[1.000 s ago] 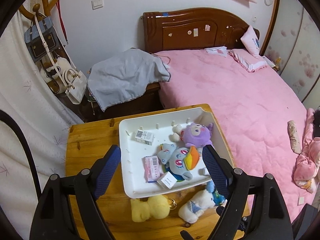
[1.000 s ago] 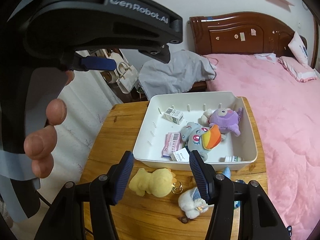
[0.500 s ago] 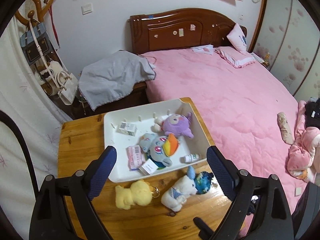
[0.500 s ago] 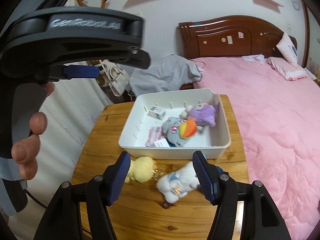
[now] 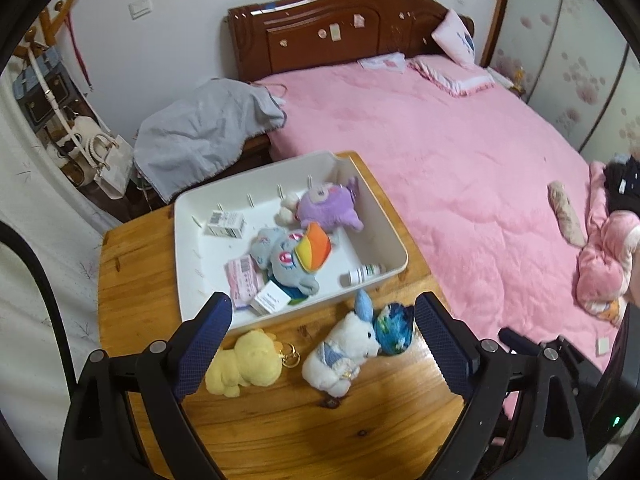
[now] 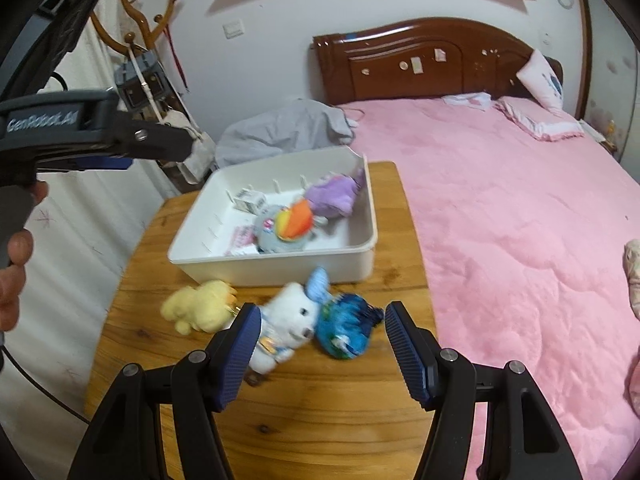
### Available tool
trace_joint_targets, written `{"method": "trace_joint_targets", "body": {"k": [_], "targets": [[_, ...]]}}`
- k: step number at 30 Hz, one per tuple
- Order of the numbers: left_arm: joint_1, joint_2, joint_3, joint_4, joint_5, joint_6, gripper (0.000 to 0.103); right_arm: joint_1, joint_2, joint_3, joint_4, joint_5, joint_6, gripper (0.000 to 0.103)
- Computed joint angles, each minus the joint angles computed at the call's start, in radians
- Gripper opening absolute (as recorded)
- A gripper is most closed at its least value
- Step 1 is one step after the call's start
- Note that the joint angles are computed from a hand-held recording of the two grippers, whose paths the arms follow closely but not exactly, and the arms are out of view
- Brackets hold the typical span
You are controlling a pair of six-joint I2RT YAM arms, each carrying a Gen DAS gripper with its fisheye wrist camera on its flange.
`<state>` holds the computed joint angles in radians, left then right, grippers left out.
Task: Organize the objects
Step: 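Withdraw both grippers and move toward the white bear and blue pouch, then grasp the white polar bear plush with left gripper while right grasps the blue pouch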
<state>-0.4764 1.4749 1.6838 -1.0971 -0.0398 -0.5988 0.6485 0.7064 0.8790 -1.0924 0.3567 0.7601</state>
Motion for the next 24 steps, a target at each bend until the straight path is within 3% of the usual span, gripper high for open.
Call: {"method": "trace_joint_targets", "body": {"k": [11,19,24], "targets": [[-0.095,0.104,-0.109,0.032,0.043,0.001,0.094,0.016,-0.064,-0.239,0.077,0.014,0.026,0.066],[-0.099,0.195,-0.165,0.068,0.105,0.062,0.094,0.142,0.047,-0.342,0.224,0.097,0.088,0.066],[-0.089,0.247,-0.189,0.103,0.16,0.119,0.094,0.142,0.176,-0.384,0.371,0.105,0.059,0.066]]}}
